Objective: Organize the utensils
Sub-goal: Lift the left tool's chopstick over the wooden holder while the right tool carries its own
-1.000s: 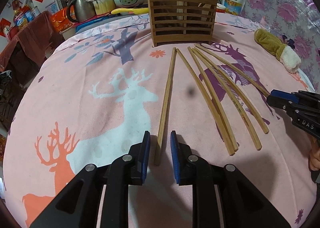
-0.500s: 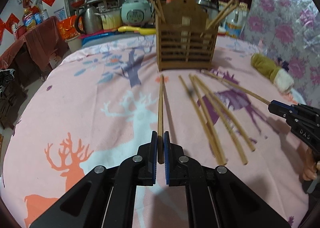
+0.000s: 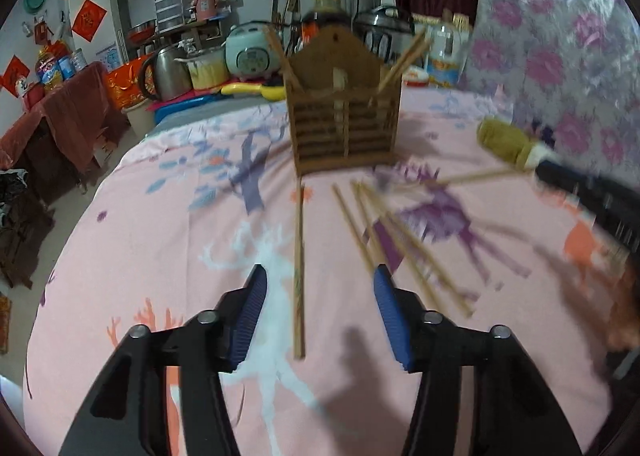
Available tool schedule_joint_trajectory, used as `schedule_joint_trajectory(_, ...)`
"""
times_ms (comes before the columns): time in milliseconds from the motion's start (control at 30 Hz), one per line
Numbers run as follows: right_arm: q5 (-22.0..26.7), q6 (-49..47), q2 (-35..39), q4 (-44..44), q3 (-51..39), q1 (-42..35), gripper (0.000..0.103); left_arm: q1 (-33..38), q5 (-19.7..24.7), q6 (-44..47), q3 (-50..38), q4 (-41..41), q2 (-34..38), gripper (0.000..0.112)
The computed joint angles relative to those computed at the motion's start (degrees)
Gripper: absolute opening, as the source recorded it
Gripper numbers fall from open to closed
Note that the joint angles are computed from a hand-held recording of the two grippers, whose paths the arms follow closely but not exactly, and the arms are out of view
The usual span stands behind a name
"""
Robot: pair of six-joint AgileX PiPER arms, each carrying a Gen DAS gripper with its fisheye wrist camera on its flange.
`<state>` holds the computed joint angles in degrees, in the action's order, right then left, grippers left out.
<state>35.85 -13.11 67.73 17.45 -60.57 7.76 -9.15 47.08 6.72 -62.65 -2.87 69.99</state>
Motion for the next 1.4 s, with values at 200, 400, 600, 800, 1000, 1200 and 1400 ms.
schedule_joint_trajectory(200,0.8,-2.3,1.5,4.1,0.2,-2.4,0.006,4.5,0.9,4.2,4.4,-2.5,4.3,0.035)
schedule_joint_trajectory(400,0.9,-3.4,1.1,5.5,0.6,-3.1,0.006,5.5,1.7,8.7,5.4,-6.1,4.2,0.006)
schedule_joint_trajectory(600,0.7,-3.1,0.8,5.5,0.8,-3.0,0.006,2.1,-0.3,4.0,3.6,-2.1,0.1,0.006)
schedule_joint_trajectory(800,0.6,-3.0,-0.5,5.6,-0.3,-3.0,0.006,-1.8,2.2,-1.0,-6.2,2.2,0.4,0.005)
schedule_joint_trajectory(1000,1.8,-0.5,0.2,2.4,-5.1,-2.1,0.006,-5.5,6.0,-4.3,-19.6,5.1,5.1,0.006)
schedule_joint_trajectory(1200,3.7,1.8,3.6,-0.3,-12.4,-0.9,0.006,-7.1,10.8,-5.4,-34.4,5.6,12.6,0.006)
schedule_joint_trajectory(1400,5.7,3.1,7.6,-1.4,-19.3,0.4,0.006,-7.8,16.1,-5.8,-48.9,6.2,20.3,0.006)
